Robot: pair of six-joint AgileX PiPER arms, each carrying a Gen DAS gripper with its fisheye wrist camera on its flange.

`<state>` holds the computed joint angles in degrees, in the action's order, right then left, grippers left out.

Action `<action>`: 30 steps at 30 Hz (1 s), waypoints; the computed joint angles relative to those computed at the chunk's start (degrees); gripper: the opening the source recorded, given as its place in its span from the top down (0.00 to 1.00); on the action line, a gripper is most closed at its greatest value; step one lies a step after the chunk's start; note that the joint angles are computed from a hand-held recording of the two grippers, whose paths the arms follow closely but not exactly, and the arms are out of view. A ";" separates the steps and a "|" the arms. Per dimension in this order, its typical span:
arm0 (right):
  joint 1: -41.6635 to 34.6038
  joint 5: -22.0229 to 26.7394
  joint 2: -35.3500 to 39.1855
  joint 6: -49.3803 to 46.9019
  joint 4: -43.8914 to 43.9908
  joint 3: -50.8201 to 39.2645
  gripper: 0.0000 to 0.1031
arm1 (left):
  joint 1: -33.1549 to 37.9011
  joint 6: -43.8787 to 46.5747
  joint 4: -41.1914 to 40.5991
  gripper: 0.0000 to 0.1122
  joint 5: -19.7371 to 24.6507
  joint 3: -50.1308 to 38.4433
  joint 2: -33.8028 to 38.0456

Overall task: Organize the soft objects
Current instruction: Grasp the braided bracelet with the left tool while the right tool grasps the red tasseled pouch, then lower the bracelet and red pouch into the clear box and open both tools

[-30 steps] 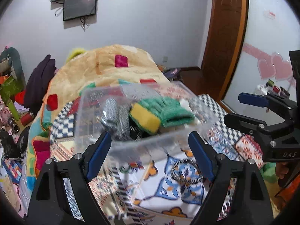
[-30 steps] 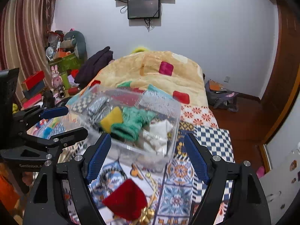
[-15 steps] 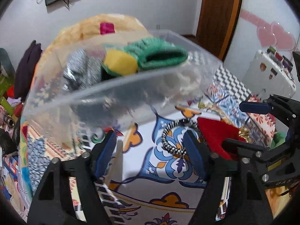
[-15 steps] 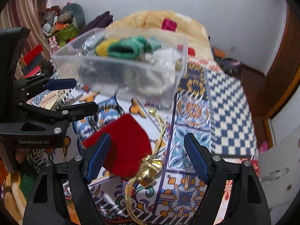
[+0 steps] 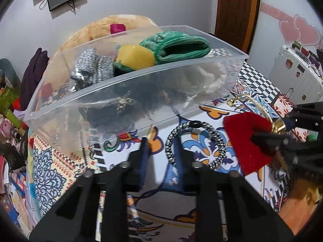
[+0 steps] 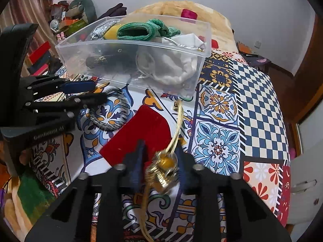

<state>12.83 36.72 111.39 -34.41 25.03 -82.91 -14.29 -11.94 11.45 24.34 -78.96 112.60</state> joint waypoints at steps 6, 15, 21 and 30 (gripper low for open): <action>-1.36 -1.36 -1.48 -1.51 3.11 1.46 0.84 | 0.27 -2.37 3.11 0.95 -1.62 3.90 -2.49; -2.18 -2.39 -5.11 -6.44 9.29 1.92 0.84 | 1.09 -3.08 1.86 0.95 -7.11 10.85 -9.92; -2.79 -2.22 -6.40 -8.59 13.41 -0.55 0.84 | 1.74 -3.79 2.19 0.95 -8.15 11.68 -14.96; -1.06 -5.21 -5.57 -7.73 15.45 -8.18 0.84 | 4.87 -3.06 0.31 0.95 -7.98 7.16 -16.41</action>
